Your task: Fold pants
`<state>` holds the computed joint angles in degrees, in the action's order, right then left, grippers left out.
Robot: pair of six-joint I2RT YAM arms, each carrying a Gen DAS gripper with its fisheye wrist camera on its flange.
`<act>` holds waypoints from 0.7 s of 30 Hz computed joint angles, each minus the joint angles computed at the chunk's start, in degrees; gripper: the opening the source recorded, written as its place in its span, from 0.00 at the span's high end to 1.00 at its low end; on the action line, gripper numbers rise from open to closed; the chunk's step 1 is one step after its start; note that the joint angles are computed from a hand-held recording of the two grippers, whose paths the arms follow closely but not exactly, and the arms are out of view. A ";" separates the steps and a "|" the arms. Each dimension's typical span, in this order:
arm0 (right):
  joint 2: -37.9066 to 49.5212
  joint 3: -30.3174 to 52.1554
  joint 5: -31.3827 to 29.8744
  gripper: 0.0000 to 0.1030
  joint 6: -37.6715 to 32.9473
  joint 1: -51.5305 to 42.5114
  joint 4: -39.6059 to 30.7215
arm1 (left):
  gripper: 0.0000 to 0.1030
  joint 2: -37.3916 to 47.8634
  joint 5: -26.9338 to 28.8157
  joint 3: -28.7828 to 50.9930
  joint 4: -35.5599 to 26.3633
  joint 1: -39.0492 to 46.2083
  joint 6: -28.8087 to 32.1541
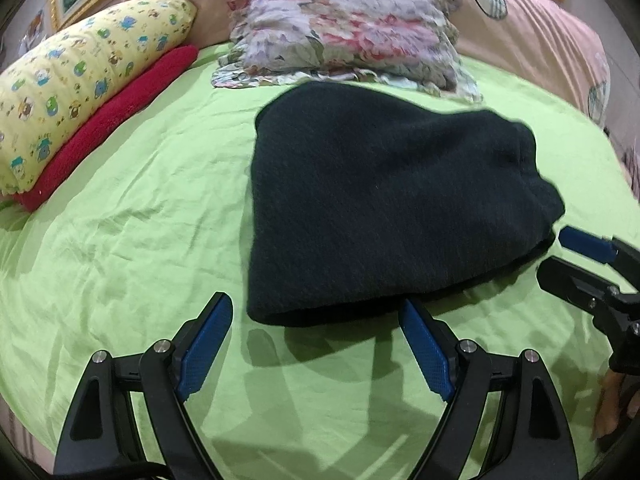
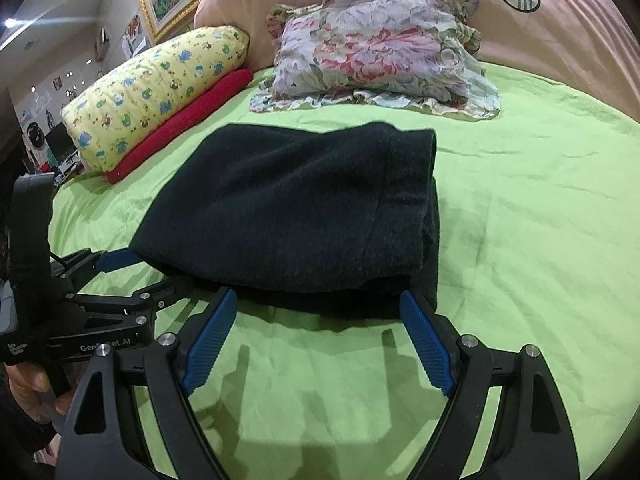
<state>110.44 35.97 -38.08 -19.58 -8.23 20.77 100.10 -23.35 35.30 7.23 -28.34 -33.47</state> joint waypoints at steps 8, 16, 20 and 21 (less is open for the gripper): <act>-1.02 0.77 -0.30 0.18 0.90 -0.42 -0.43 | 0.17 -1.64 -1.19 -0.45 0.34 0.26 0.13; -1.17 0.73 -0.15 0.18 0.97 -0.47 -0.54 | 0.17 -4.61 -2.08 -1.58 -0.37 -0.76 -0.24; -1.29 0.59 -0.25 0.18 1.31 -0.57 -0.20 | 0.17 -6.10 -3.97 -1.70 -0.70 -1.68 0.06; -1.21 0.72 -0.26 0.18 1.25 -0.62 -0.37 | 0.17 -5.75 -4.10 -1.33 -0.82 -1.64 0.22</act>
<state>109.23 36.69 -38.34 -18.33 -8.85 20.40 94.34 -27.45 33.97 6.41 -29.98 -33.24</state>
